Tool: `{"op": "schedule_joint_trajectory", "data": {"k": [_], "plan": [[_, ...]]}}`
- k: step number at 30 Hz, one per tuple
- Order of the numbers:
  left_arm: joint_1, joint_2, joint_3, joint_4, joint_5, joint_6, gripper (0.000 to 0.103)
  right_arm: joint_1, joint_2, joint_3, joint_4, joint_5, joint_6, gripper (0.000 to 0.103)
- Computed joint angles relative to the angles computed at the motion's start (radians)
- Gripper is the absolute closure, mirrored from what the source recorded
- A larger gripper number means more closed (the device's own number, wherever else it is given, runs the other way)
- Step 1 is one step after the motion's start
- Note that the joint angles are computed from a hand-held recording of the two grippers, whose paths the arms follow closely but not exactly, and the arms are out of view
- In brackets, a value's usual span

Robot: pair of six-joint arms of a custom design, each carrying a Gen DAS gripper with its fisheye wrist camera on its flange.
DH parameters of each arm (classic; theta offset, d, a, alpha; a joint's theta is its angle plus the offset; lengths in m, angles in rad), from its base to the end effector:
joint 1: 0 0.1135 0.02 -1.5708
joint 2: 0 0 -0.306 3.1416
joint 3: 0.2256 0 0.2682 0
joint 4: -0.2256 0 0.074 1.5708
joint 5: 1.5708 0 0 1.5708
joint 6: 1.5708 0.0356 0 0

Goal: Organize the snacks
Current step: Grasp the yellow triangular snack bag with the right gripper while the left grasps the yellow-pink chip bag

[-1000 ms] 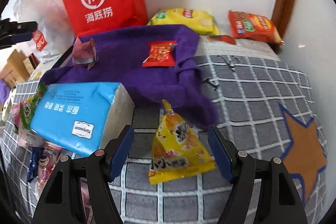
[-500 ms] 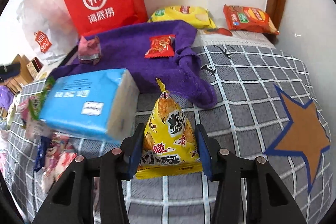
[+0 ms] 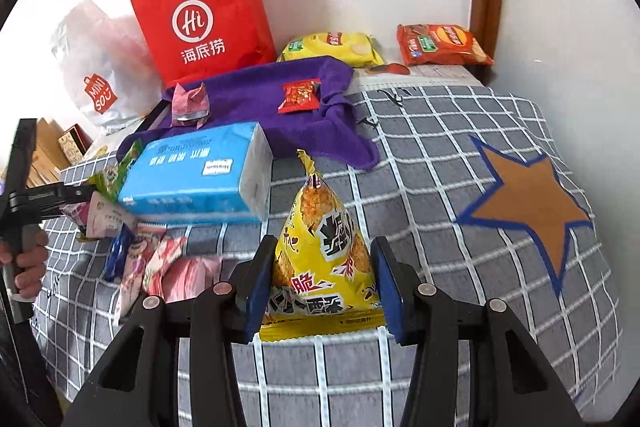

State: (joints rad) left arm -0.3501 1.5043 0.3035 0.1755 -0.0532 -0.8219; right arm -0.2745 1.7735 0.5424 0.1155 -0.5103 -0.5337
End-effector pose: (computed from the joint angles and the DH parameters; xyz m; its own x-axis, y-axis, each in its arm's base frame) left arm 0.1951 -0.0692 0.1032 -0.7786 -0.4943 -0.3865 -0.3726 0.8598 -0.3491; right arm 0.2660 -0.0568 0.0924 -0.7595 -0.2473 -0.6017 -0.4141 0.8971 0.1540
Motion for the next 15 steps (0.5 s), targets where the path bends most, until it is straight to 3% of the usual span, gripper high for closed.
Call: {"op": "schedule_joint_trajectory", "data": {"k": [5, 7, 8, 15], "plan": [[-0.052, -0.012, -0.017, -0.004, -0.019, -0.025, 0.030, -0.043, -0.022, -0.020, -0.023, -0.013, -0.036, 0.056], [-0.083, -0.054, -0.047, 0.001, -0.035, -0.043, 0.040, -0.057, -0.030, -0.029, -0.030, -0.026, -0.045, 0.056], [-0.104, -0.086, -0.067, 0.006, -0.034, -0.056, 0.050, -0.061, -0.034, -0.034, -0.033, -0.030, -0.048, 0.056], [-0.351, -0.266, -0.109, -0.143, -0.155, -0.217, 0.054, -0.083, -0.091, -0.093, -0.047, -0.055, -0.088, 0.056]]}}
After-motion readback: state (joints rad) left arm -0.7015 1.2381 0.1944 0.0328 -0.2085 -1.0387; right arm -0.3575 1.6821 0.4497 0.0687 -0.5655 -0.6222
